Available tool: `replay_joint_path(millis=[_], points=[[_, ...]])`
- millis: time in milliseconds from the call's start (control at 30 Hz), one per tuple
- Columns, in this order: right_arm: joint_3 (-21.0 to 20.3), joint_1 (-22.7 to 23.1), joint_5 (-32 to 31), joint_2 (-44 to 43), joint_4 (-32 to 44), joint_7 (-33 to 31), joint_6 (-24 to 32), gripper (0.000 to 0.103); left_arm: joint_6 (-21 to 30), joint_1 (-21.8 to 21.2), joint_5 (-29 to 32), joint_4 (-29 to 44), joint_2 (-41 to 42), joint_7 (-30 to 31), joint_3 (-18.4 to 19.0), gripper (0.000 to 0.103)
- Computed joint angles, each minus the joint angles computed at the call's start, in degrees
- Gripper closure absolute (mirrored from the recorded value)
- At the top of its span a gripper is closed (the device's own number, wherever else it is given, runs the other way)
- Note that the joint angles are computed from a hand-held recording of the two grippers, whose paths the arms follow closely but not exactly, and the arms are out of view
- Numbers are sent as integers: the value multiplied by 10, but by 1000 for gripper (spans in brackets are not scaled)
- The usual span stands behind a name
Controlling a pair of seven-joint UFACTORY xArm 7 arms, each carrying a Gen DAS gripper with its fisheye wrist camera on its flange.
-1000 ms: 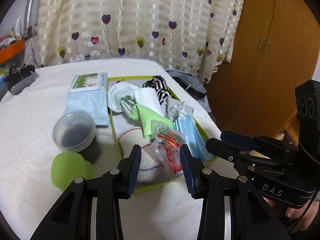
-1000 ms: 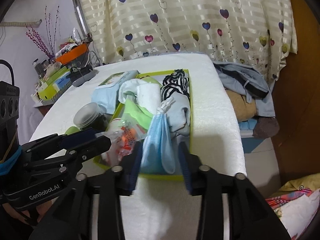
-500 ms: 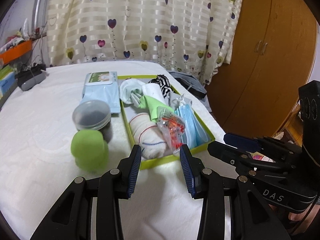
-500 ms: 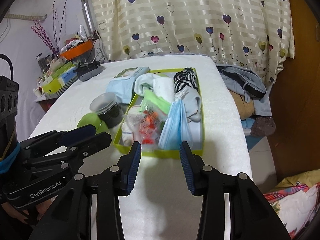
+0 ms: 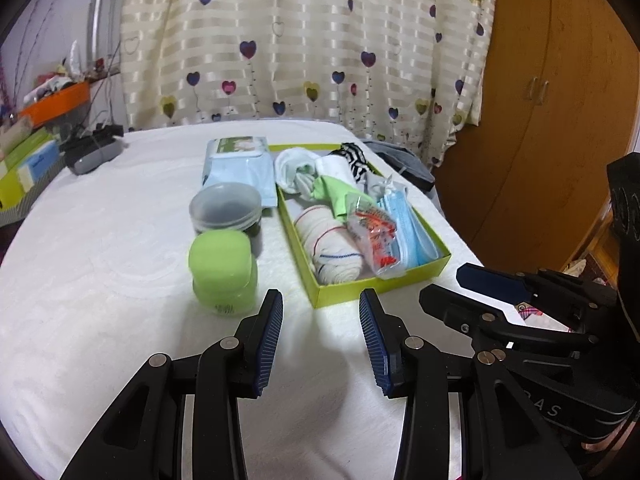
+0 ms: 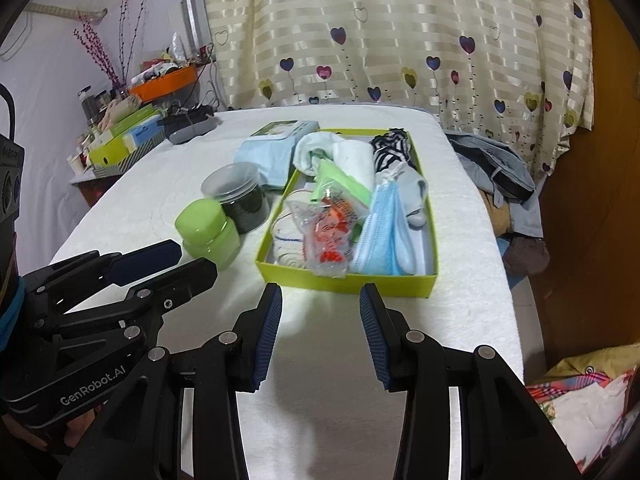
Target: Organize soft objects
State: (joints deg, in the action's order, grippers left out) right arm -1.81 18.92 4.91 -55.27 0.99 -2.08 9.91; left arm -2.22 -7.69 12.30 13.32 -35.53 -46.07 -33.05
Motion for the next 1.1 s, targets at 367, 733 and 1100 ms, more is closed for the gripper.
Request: replay_joint_path(millis=[367, 733, 1100], points=[[11, 11, -4, 25, 1, 18, -11, 56, 27, 31, 20, -4, -11, -31, -23, 64], [14, 7, -12, 30, 4, 22, -5, 55, 37, 35, 36, 0, -8, -45, -26, 64], [10, 12, -10, 43, 8, 18, -8, 55, 48, 37, 55, 5, -4, -56, -26, 64]])
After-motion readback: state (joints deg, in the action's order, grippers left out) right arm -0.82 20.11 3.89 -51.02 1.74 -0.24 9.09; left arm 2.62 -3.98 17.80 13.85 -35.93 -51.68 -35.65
